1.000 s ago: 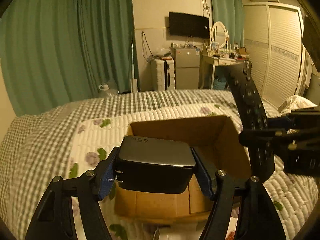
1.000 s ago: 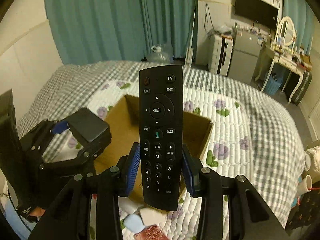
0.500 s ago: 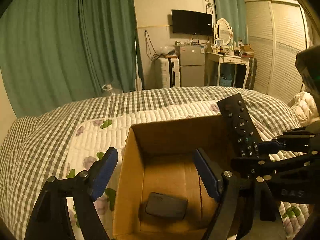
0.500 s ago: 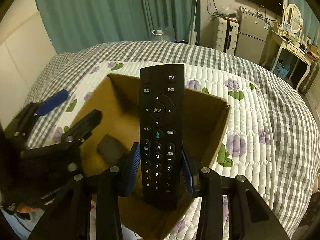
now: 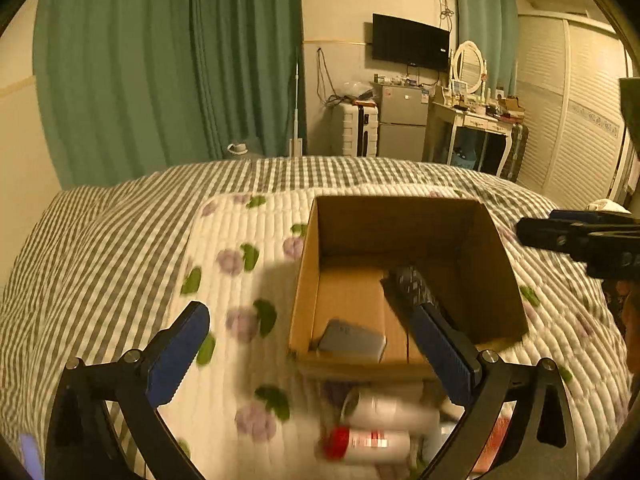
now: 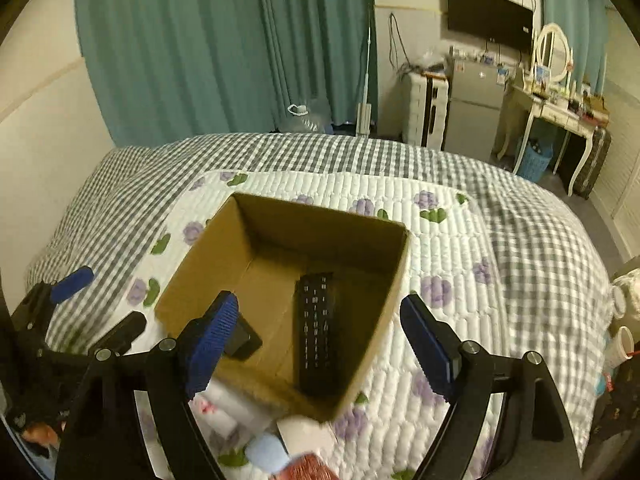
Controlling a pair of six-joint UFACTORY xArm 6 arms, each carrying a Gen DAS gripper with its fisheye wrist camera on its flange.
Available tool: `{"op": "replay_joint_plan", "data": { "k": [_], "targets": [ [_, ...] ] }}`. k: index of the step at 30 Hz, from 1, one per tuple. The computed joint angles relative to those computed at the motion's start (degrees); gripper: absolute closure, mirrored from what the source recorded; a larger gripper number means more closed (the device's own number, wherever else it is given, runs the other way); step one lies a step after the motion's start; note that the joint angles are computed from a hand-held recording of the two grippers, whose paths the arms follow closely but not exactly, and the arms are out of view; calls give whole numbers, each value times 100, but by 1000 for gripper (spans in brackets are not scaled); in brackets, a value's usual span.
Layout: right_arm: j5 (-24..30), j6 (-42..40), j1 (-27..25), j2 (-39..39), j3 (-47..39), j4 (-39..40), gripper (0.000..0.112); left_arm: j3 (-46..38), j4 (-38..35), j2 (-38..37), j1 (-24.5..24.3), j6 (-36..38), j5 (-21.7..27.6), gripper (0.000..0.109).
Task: Organize rigid objects
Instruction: 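Grasp the white-and-red spray can with the left tool while the right tool grasps the white hair dryer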
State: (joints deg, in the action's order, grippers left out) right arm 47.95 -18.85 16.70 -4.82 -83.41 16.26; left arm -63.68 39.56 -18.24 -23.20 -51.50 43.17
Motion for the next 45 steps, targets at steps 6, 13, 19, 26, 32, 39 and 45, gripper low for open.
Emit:
{"op": "replay_joint_plan", "data": {
  "k": [6, 13, 19, 26, 32, 39, 45],
  "targets": [
    [-701, 577, 226, -1160, 1575, -1058, 25, 699, -30, -431, -250, -263, 44, 6],
    [-745, 646, 241, -1430, 2618, -879, 25, 1080, -355, -73, -386, -136, -175, 6],
    [-971, 733, 260, -1340, 3071, -959, 25, 1391, -755, 209, -406, 283, -498, 6],
    [-868, 707, 155, -1243, 3061, -692, 25, 1384, -967, 488, -346, 389, -699, 15],
    [-875, 661, 247, -1212, 3021, -726, 25, 1377, -600, 442, -576, 167, -644, 30],
    [-945, 276, 409, -1245, 3013, -478, 31, 1526, 140, -282, -627, -641, -272, 30],
    [-915, -100, 830, -1009, 2847, -569, 43, 1617, 148, -604, -322, -730, 25, 30]
  ]
}}
